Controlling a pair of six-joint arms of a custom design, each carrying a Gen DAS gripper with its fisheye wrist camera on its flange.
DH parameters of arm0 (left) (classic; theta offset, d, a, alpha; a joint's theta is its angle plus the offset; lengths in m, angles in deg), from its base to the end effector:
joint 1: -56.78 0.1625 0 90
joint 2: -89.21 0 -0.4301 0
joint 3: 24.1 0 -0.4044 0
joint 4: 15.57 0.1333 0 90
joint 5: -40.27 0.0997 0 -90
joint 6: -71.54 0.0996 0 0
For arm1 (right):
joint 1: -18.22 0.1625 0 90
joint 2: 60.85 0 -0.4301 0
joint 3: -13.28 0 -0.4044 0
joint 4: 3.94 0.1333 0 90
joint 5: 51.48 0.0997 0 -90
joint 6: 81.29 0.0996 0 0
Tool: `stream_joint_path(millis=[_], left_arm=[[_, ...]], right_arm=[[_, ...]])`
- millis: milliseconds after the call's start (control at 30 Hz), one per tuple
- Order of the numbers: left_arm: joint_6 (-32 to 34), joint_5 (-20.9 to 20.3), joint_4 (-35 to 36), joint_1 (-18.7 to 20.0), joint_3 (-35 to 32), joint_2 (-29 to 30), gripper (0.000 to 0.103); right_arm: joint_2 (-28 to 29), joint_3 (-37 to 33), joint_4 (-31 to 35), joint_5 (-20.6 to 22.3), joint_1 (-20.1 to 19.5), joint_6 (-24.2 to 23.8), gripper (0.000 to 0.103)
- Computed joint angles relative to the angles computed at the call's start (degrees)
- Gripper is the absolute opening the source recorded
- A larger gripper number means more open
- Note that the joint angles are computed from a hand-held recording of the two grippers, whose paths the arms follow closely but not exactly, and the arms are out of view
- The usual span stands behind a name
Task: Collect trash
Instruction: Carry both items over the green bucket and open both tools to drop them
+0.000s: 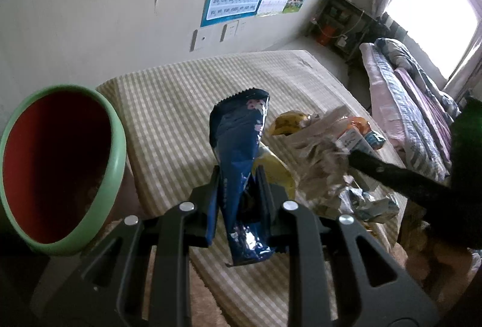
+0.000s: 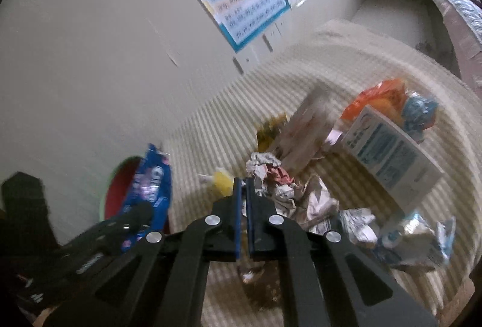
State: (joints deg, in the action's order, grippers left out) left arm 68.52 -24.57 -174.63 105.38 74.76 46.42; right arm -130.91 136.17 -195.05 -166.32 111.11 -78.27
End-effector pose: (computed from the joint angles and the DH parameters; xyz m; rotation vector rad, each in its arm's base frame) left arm -0.3039 -0.6103 0.0537 0.8448 2.6417 -0.5261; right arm 0.1178 -0.5195 0.2588 -0.2520 -2.5243 1.1586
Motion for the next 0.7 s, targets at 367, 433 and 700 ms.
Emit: stream_joint_path(millis=[367, 433, 700], left_arm=[[0.8, -0.6, -0.4, -1.4, 0.6, -0.5, 0.021], [0.7, -0.7, 0.0, -1.5, 0.7, -0.6, 0.021], [0.7, -0.7, -1.0, -1.9, 1.7, -2.1, 0.021]], right_arm=[[-3.5, 3.0, -4.5, -0.2, 4.4, -1.3, 0.003], [-3.8, 3.0, -4.7, -0.5, 4.9, -1.5, 0.003], [-4.3, 3.4, -5.5, -0.9, 5.7, -1.7, 0.003]])
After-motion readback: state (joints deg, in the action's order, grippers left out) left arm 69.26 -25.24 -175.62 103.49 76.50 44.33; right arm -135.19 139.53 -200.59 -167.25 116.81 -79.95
